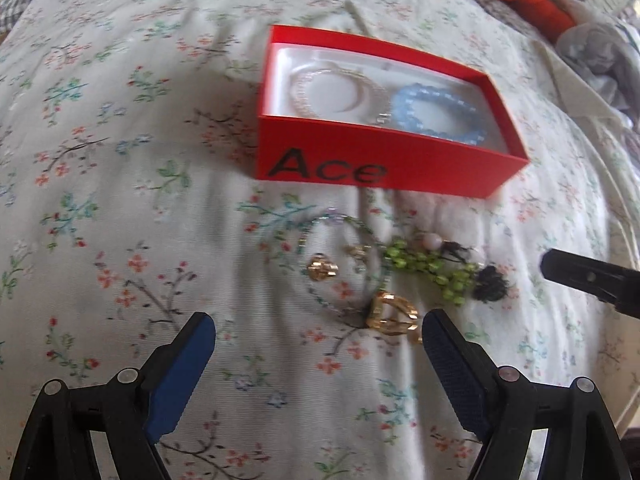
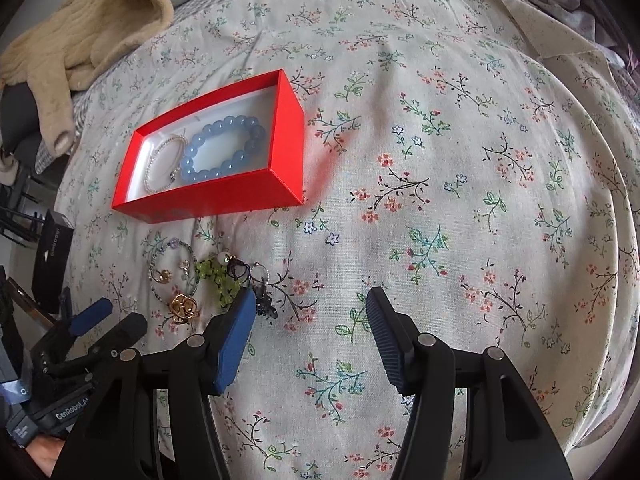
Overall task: Organize jewelry
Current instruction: 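Grasp the gold ring with the left tool while the right tool grasps the black hair clip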
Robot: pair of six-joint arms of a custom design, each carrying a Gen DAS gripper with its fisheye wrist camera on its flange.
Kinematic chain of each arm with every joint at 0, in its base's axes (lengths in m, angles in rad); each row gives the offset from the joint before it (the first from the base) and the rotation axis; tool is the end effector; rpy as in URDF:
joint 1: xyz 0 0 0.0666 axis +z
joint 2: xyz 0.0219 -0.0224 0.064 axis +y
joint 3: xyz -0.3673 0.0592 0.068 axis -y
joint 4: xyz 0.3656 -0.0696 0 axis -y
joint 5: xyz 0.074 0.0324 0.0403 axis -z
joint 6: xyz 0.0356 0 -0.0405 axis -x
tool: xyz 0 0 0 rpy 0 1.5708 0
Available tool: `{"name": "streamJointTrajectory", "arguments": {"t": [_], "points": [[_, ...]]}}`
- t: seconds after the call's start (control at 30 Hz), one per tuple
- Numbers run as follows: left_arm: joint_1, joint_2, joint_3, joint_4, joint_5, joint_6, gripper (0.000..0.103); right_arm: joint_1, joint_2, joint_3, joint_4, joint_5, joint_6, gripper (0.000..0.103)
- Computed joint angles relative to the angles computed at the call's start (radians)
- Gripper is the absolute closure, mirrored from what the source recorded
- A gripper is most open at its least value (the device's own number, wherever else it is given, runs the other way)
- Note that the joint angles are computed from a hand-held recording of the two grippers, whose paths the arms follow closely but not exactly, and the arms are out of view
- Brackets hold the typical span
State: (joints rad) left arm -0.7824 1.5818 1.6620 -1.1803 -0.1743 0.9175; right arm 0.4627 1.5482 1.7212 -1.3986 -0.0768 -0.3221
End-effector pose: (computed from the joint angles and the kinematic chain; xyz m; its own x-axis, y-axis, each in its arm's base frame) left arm 0.3641 -0.3538 0.4291 -0.8912 -0.2168 -0.3984 -0.1138 0.9572 -0.2662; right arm 0.4272 0.2157 0.4592 -0.9470 -0.1197 -0.2981 -0.1776 0.9683 0.1756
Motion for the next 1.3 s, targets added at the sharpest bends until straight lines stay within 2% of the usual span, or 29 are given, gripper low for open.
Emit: {"name": "streamJointTrajectory", "arguments": {"t": [0.2,0.33,0.5,0.63,0.8,1.3], "points": [[-0.011,0.041,0.046,0.025,0.042,-0.06,0.044,-0.005,0.01,0.005,-0.005,-0.008,-0.013,0.042],[-0.011,0.084,0.082,0.01,0.066,-0.087,0.054,-0.002,0.014,0.008,-0.006,-0.009,-0.009,0.042],[-0.013,0.116,0.114,-0.015,0.059,-0.085,0.062,0.0,0.017,0.009,-0.013,-0.003,-0.001,0.042],[-0.012,0.129,0.128,-0.024,0.056,-0.08,0.074,-0.001,0.021,0.013,-0.014,0.002,0.003,0.042],[-0.014,0.128,0.127,-0.022,0.044,-0.078,0.075,-0.002,0.021,0.01,-0.017,0.004,0.002,0.042],[0.004,-0.008,-0.002,-0.004,0.004,-0.043,0.075,0.041,0.06,0.022,-0.022,-0.025,0.007,0.042]]}}
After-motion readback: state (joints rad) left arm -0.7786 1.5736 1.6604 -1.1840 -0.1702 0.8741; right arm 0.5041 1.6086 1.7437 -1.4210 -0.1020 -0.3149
